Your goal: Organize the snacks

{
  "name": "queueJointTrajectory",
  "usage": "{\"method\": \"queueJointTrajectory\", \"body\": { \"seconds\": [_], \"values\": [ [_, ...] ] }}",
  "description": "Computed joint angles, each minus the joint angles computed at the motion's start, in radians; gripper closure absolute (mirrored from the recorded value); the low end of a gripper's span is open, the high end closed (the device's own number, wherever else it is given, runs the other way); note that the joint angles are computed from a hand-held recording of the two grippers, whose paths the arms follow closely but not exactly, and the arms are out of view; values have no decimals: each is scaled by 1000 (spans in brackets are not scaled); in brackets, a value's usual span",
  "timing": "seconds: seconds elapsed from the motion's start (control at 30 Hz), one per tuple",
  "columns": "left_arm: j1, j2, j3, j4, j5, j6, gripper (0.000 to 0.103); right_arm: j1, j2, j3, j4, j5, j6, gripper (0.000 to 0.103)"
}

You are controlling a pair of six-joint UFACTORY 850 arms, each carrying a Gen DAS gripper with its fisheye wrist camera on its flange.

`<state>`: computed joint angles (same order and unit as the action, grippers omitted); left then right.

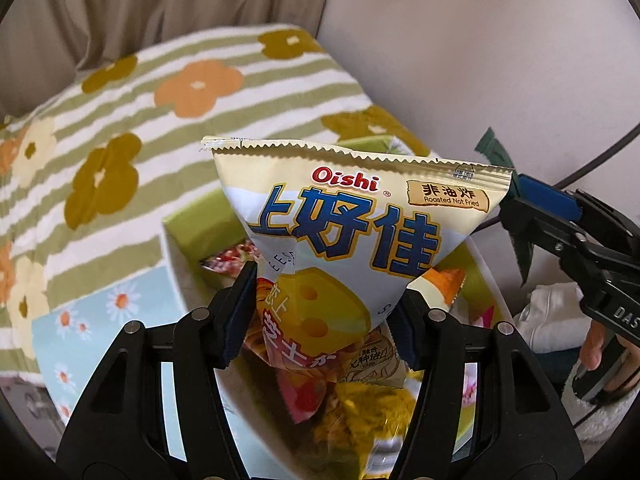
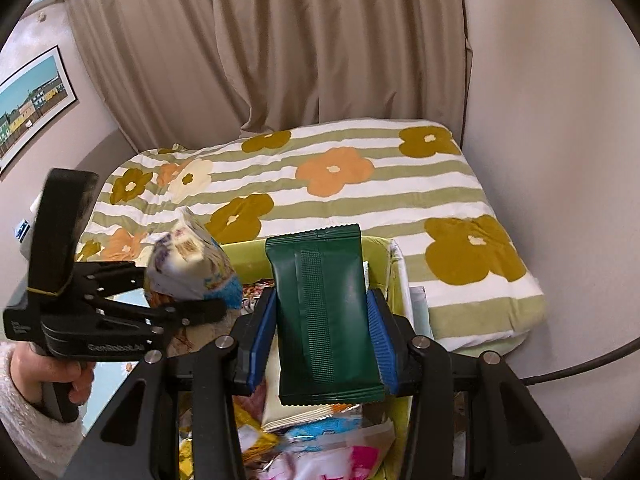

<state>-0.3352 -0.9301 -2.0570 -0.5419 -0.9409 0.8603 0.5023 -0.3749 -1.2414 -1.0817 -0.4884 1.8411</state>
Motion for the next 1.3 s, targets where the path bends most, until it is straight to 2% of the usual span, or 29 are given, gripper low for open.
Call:
{"method": "queueJointTrajectory", "body": {
  "seconds": [0.17,0.2,0.23,0.3,0.63,0.8,0.87,0.9,0.93,1.0,1.1,1.3],
  "values": [
    [-23,-83,-121,99,-55,-124,44,-30,-2,15,-3,53,10,62],
    [-23,-98,-144,108,-73,-140,33,-37,-1,17,-1,60,3,62],
    [-23,-113,-168,116,-87,-154,16,-43,-1,18,3,69,-5,62],
    [-26,-108,-162,129,-71,-157,0,-52,-5,16,13,86,-19,62],
    [13,10,19,101,41,-127,0,-81,-37,1,75,146,-106,62],
    [26,60,95,88,95,-123,0,-111,-72,-20,195,195,-194,61],
    [31,86,135,85,126,-125,0,-126,-86,-23,264,218,-224,54],
    [35,100,157,82,141,-122,0,-134,-87,-18,279,234,-226,42],
    [38,111,175,78,153,-120,0,-134,-84,-13,264,238,-201,24],
    [46,134,213,67,180,-112,0,-125,-73,0,186,215,-107,8],
    [62,183,289,39,226,-83,0,-97,-41,24,91,160,5,8],
    [110,303,436,-77,278,47,0,-6,16,35,11,30,91,8]
  ]
}}
